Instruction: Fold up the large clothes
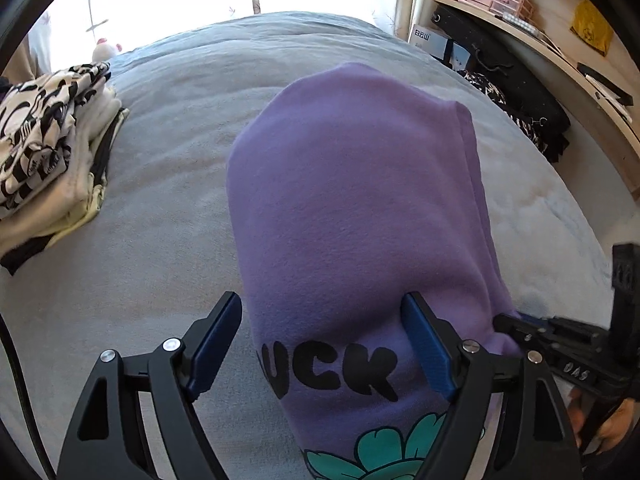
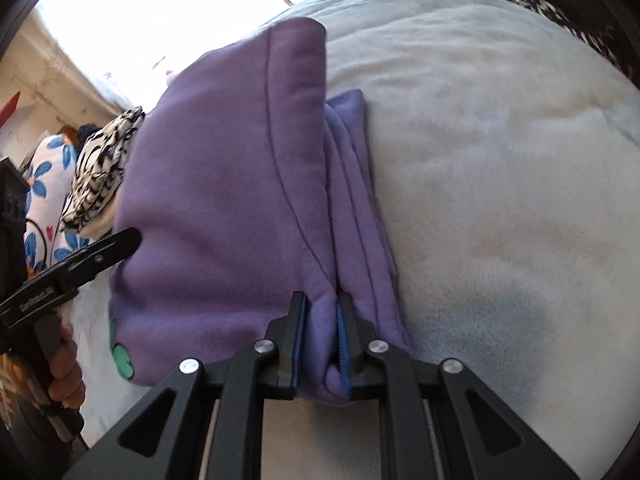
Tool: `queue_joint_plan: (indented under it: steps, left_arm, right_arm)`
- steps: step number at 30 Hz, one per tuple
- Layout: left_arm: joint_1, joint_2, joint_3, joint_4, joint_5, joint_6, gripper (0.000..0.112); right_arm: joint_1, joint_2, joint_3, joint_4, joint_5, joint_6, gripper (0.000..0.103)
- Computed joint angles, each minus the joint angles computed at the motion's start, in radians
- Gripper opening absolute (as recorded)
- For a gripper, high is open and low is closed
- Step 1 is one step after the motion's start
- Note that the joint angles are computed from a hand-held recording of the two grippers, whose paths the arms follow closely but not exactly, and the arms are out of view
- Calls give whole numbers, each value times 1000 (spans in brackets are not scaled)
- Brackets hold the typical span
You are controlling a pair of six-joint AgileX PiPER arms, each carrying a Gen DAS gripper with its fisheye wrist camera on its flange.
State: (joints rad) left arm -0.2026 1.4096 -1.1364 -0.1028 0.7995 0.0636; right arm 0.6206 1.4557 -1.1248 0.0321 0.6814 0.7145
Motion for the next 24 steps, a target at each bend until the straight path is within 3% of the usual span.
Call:
queue_joint_plan:
  steps: [5,10,19,24]
  left_arm:
    - [35,7,-51,-60,60,60,81]
    - [106,40,-138,-190,125,144,81]
    - [261,234,-385,-376,246,201,81]
    - [317,341,-471,-448,287,202,81]
  right_arm:
    - [-59,11,-122,88,77,-134,28]
    - [-127,76,-276,134,103,-216,53]
    - [-239,364,-644,230,211,-366,54]
    - [-280,474,-740,331,232,-433,54]
